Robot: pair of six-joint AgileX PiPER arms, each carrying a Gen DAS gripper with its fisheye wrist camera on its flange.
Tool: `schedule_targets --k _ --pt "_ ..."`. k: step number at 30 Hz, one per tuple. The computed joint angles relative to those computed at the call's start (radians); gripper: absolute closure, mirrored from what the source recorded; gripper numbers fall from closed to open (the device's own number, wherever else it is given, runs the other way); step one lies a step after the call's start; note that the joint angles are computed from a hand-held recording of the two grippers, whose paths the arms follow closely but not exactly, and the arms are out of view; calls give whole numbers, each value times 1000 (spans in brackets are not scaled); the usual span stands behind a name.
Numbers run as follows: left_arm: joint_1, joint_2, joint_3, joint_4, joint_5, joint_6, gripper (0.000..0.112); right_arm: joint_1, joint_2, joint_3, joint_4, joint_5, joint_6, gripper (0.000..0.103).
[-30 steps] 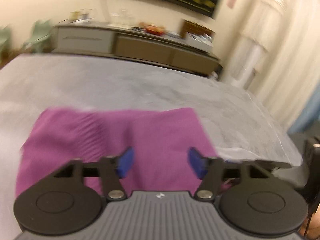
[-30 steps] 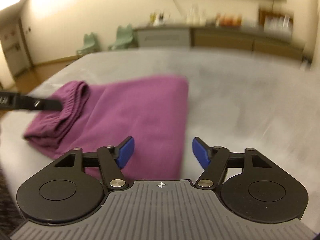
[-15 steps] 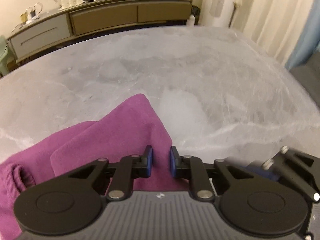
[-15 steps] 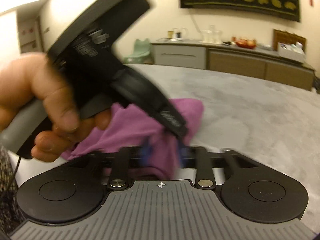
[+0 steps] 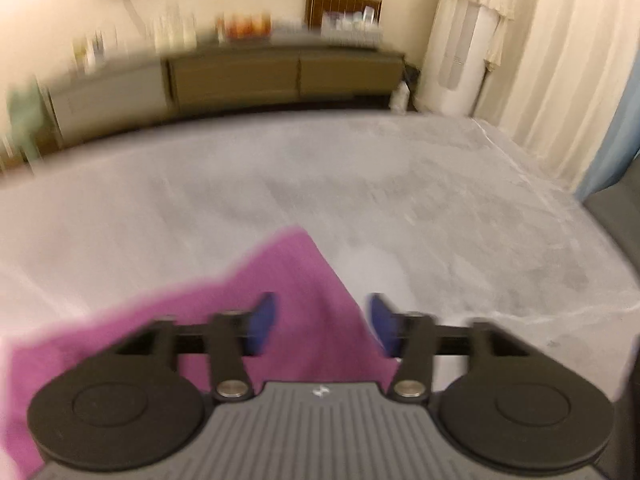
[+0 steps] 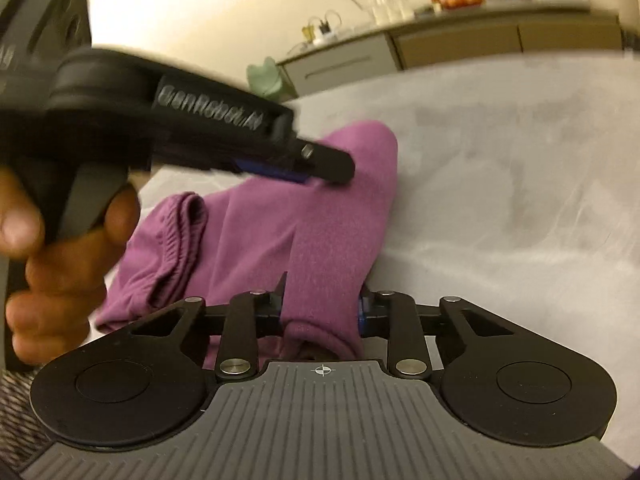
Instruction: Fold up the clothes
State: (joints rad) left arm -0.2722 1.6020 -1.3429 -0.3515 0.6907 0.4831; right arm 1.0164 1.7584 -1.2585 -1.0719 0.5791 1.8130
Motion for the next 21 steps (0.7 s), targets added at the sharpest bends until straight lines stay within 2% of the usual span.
schedule_targets --k 1,3,4,5,6,8,9,10,11,12,13,15,17,19,21 --pt "-26 -11 9 49 -19 -27 38 26 16 -24 -14 53 -24 77" --pt "-81 18 -31 177 38 -117 41 78 48 -67 -63 151 -58 78" --pt "-97 31 -37 209 52 -132 64 96 63 -89 -82 183 -77 78" --pt "-115 49 -46 252 64 -164 79 107 72 -104 -92 199 -92 78" --pt "-117 69 -59 256 78 -182 88 113 77 -111 -98 207 -93 77" --pt "-112 89 -76 228 86 -199 92 116 84 -106 -108 224 -38 73" --pt "-110 99 -85 213 91 -207 92 116 90 -105 -105 239 -12 48" --pt "-108 109 -94 199 95 -215 92 114 104 -124 -70 267 -26 16" --pt "-94 109 -97 152 95 -185 92 110 113 -133 -42 283 -34 12" --pt "-80 109 -99 105 96 -153 93 100 104 -114 -34 259 -25 20" --pt "-59 103 -99 46 99 -101 93 80 84 -85 -21 207 -14 42" --pt "-14 93 -100 -72 112 1 89 53 48 -53 2 145 -13 72" --pt "79 56 -86 -220 148 138 77 58 25 -48 -16 160 -11 75" --pt "206 7 -27 -343 171 243 51 53 12 -52 -25 175 -24 77" --pt "356 -25 43 -454 209 358 54 41 15 -58 -18 177 -35 78"
